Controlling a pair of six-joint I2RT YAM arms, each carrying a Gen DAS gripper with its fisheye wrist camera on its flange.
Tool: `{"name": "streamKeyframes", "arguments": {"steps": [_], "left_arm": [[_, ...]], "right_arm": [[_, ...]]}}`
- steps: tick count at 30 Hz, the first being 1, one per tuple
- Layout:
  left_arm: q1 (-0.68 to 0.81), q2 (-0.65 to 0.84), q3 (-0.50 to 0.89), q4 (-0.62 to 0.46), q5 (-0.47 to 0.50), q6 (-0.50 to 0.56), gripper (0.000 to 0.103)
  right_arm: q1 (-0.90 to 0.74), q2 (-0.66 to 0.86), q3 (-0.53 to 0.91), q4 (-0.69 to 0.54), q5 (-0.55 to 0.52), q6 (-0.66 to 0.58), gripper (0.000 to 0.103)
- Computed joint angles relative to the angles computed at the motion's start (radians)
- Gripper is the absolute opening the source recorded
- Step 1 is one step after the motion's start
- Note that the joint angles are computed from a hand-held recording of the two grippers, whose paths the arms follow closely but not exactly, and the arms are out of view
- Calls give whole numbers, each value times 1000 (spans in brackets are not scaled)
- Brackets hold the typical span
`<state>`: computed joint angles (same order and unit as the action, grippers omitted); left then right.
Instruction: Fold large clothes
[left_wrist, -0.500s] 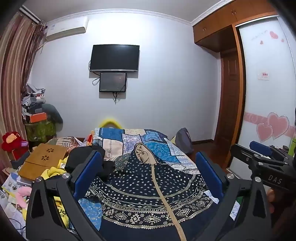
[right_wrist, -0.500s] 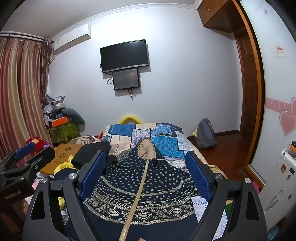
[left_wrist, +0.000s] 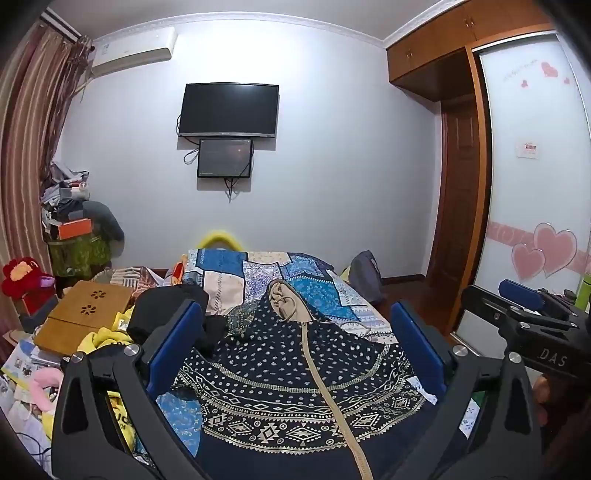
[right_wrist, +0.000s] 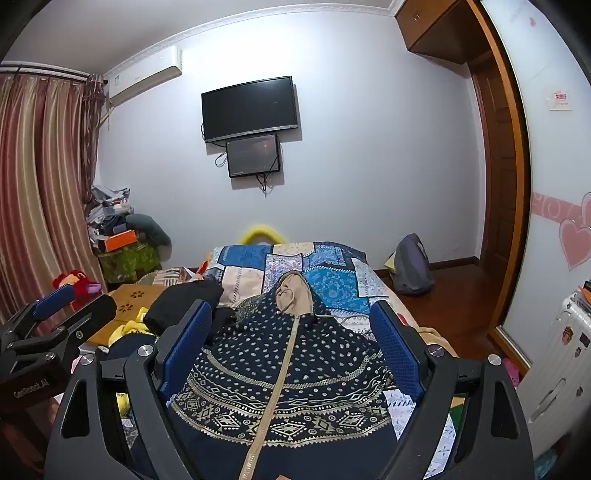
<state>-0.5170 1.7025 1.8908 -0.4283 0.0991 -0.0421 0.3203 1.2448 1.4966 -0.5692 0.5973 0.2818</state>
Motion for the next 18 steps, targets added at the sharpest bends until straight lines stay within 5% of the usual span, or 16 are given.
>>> {"name": "streamKeyframes", "arguments": {"steps": [18], "left_arm": [[8,14,13,-7,8,-12,102]], "right_arm": [[-32,9,-7,22,-52,-13,85]]}}
